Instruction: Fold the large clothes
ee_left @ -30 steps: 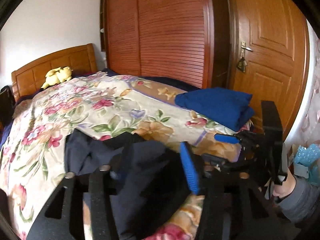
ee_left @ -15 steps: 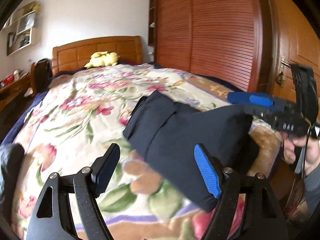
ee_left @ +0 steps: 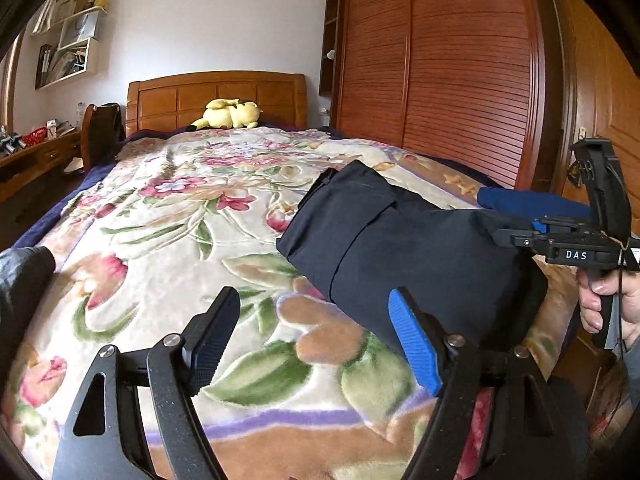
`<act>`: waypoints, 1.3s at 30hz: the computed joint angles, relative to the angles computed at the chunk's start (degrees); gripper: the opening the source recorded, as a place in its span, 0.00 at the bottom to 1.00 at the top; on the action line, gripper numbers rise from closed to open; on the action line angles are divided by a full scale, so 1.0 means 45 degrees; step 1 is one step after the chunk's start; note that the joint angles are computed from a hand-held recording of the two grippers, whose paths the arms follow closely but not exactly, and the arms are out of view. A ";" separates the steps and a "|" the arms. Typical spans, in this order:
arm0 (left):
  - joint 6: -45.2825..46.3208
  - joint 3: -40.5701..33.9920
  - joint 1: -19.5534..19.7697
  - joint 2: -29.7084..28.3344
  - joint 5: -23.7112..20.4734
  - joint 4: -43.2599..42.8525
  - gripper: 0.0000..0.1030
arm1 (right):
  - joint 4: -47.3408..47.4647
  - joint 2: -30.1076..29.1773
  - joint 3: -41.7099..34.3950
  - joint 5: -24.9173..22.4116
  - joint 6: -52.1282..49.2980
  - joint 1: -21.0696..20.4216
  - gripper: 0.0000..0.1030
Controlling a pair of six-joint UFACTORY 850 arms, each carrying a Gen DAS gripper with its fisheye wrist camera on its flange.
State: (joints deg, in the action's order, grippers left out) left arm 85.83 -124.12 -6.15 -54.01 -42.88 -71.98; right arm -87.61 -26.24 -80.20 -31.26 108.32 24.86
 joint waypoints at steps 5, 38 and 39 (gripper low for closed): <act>-0.0380 -0.0289 -0.0016 -0.0367 -0.0177 0.0474 0.75 | -0.1383 0.0262 0.0457 -0.0388 0.1008 0.0416 0.16; 0.1362 0.1508 -0.0209 0.0652 0.0165 -0.0407 0.75 | 0.0666 0.0253 0.2046 -0.3214 0.1951 0.0468 0.70; 0.1375 0.1527 -0.0225 0.0661 0.0214 -0.0390 0.75 | 0.0523 0.0314 0.2160 -0.3041 0.2301 0.0394 0.72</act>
